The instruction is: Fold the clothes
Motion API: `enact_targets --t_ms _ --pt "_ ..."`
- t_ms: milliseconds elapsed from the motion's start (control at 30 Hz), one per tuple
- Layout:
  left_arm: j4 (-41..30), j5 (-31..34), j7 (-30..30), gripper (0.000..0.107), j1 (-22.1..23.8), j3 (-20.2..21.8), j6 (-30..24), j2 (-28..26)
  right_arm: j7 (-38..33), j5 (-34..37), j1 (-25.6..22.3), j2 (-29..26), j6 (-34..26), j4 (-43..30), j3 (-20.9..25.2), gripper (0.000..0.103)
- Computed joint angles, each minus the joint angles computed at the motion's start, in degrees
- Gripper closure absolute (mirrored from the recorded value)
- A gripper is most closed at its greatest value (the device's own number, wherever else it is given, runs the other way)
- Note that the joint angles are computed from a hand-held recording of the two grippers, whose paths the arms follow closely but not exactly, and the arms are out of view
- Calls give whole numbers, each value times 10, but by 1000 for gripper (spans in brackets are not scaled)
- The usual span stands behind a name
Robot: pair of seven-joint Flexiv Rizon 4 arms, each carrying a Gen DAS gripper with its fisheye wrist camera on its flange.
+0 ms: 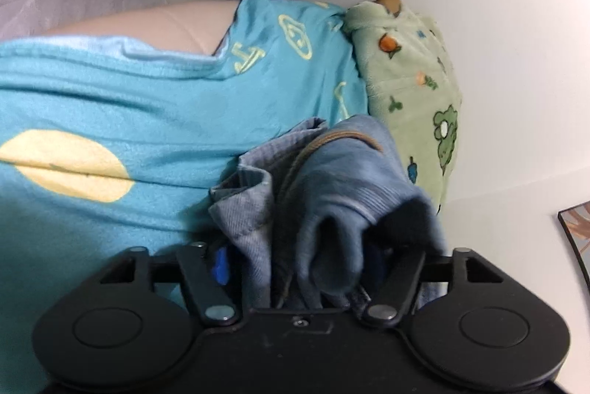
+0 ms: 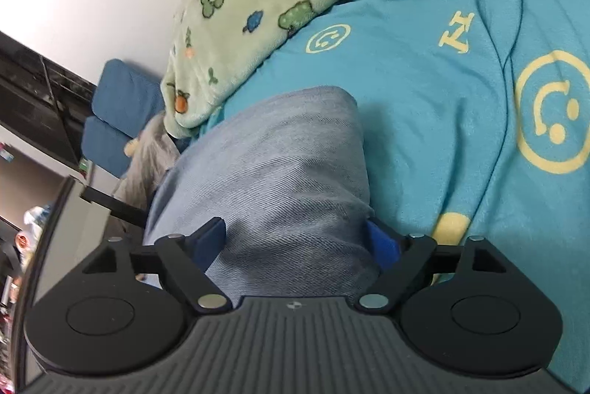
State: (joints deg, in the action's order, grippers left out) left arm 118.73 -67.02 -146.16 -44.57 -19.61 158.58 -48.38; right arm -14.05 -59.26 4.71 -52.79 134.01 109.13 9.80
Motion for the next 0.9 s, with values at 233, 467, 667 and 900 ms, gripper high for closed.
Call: enact_targets --t_ms 233,467,667,900 --pt "-14 -36 71 82 -15 -2 10 8 -41 52 19 15 10 16 -6 76" --pt "-22 -23 90 88 -19 -1 48 21 -111 144 40 63 38 37 8 90" --pt "-86 -4 171 88 -27 -3 70 26 -108 107 7 112 68 39 1 90" --pt "-325 34 345 88 -37 -22 37 -58 -62 68 -54 140 111 30 -37 90"
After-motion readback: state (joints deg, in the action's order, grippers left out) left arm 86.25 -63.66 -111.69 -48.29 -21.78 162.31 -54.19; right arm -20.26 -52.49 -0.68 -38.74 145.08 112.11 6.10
